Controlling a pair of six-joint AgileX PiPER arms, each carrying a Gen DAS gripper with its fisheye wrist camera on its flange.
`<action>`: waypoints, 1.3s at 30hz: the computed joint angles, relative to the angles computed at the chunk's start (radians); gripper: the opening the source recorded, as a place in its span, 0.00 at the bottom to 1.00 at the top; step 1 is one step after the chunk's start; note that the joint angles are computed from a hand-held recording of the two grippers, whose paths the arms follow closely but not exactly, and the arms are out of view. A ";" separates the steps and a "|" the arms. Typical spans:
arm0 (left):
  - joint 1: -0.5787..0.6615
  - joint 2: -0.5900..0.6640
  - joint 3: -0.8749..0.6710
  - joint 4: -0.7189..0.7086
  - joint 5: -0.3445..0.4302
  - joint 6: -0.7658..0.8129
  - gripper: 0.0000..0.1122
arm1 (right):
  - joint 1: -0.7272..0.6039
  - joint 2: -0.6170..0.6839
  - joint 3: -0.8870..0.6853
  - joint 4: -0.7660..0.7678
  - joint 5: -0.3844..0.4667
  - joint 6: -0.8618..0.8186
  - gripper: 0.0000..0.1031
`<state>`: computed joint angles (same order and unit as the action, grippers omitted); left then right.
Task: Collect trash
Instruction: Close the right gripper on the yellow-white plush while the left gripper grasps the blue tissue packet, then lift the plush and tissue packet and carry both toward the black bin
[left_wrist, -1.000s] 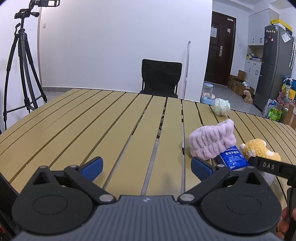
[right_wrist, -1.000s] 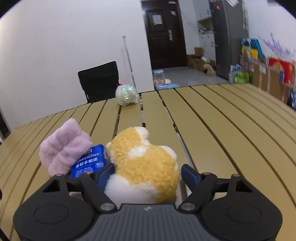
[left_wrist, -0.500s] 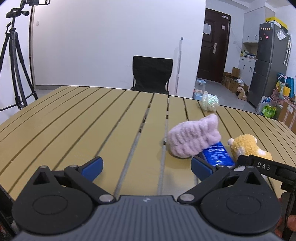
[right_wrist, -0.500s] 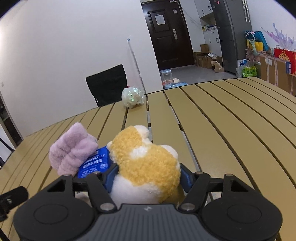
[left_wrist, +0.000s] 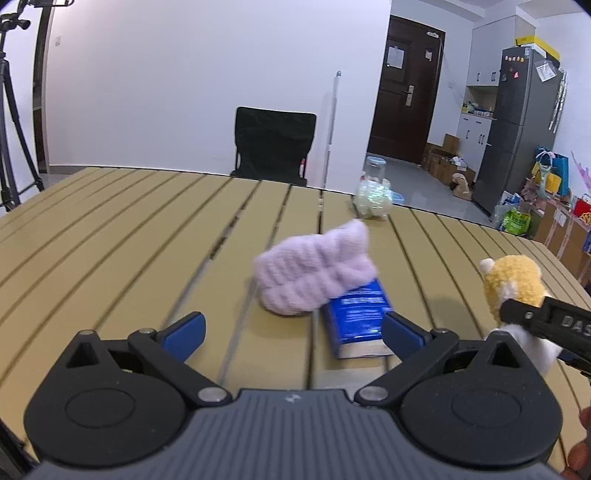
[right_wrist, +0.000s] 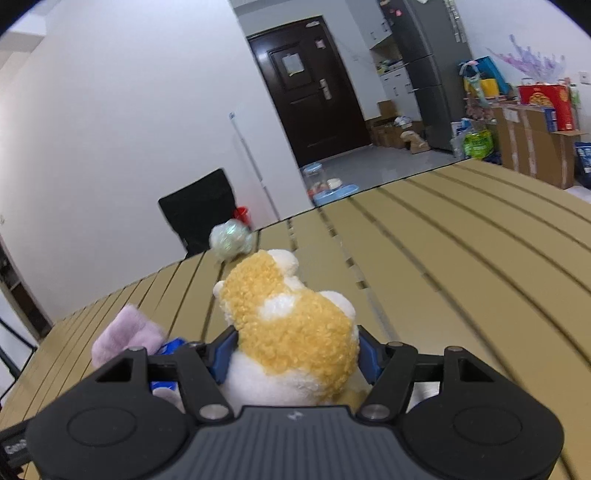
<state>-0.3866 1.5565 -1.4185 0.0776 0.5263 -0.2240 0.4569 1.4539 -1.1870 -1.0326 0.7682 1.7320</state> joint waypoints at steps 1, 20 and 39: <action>-0.013 0.010 -0.005 0.001 -0.004 -0.015 0.92 | -0.007 -0.018 0.018 -0.006 0.001 0.007 0.62; -0.239 0.227 -0.193 0.418 0.120 -0.438 0.58 | -0.154 -0.306 0.277 0.003 0.018 0.006 0.62; -0.173 0.107 -0.094 0.219 0.046 -0.286 0.46 | -0.049 -0.305 0.264 -0.013 0.058 0.012 0.62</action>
